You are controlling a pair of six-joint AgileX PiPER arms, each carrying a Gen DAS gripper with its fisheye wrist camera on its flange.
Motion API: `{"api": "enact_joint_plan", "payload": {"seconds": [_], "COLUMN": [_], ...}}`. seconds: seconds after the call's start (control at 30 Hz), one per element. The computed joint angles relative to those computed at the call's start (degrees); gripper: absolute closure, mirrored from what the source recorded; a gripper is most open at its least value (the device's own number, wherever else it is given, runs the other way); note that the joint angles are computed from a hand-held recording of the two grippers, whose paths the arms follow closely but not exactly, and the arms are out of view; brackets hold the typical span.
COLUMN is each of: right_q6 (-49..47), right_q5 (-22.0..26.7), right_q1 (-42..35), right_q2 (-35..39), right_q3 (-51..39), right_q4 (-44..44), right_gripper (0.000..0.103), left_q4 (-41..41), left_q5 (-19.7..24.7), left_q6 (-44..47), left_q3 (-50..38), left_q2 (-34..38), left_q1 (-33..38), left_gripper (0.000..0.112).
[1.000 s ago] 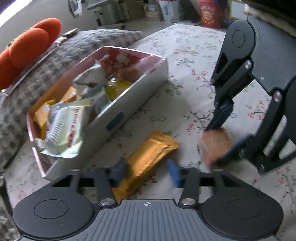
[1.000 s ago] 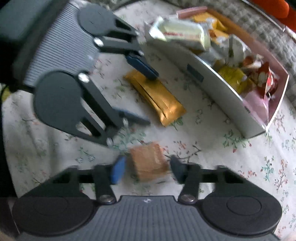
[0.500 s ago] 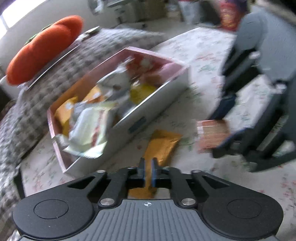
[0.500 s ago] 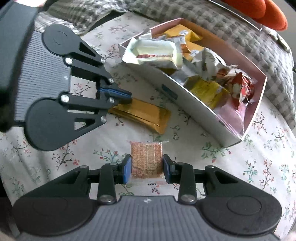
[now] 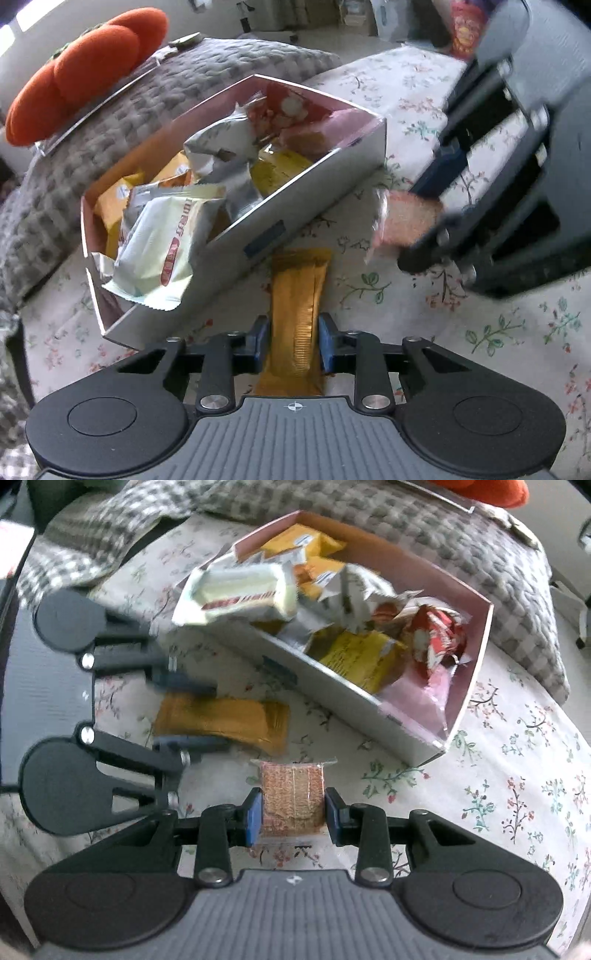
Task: Organize snacks
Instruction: 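Grasp the brown cube cake with the right gripper while the left grasps the gold bar, then lower the cube cake and gold bar into the box, open both grippers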
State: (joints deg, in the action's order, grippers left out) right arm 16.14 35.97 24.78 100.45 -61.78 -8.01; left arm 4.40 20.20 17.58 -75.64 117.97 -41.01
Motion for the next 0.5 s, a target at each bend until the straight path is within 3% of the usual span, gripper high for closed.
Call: {"api": "enact_joint_plan", "payload": {"seconds": [0.1, 0.3, 0.5], "right_q6": [0.3, 1.0, 3.4], "right_q5": [-0.8, -1.6, -3.5], "right_q1": [-0.7, -1.6, -1.8], "right_q2": [-1.8, -4.9, -6.4], "right_q3": [0.9, 2.0, 2.2], "right_q4": [0.4, 0.4, -0.1], "right_gripper": [0.072, 0.072, 0.072], "left_q4": [3.5, -8.8, -14.2], "left_q5": [0.8, 0.8, -0.6], "left_q6": [-5.6, 2.0, 3.1], "left_q3": [0.0, 2.6, 5.6], "left_q2": [-0.2, -4.2, -9.0], "left_q1": [-1.3, -0.5, 0.2], "left_gripper": [0.087, 0.087, 0.087]}}
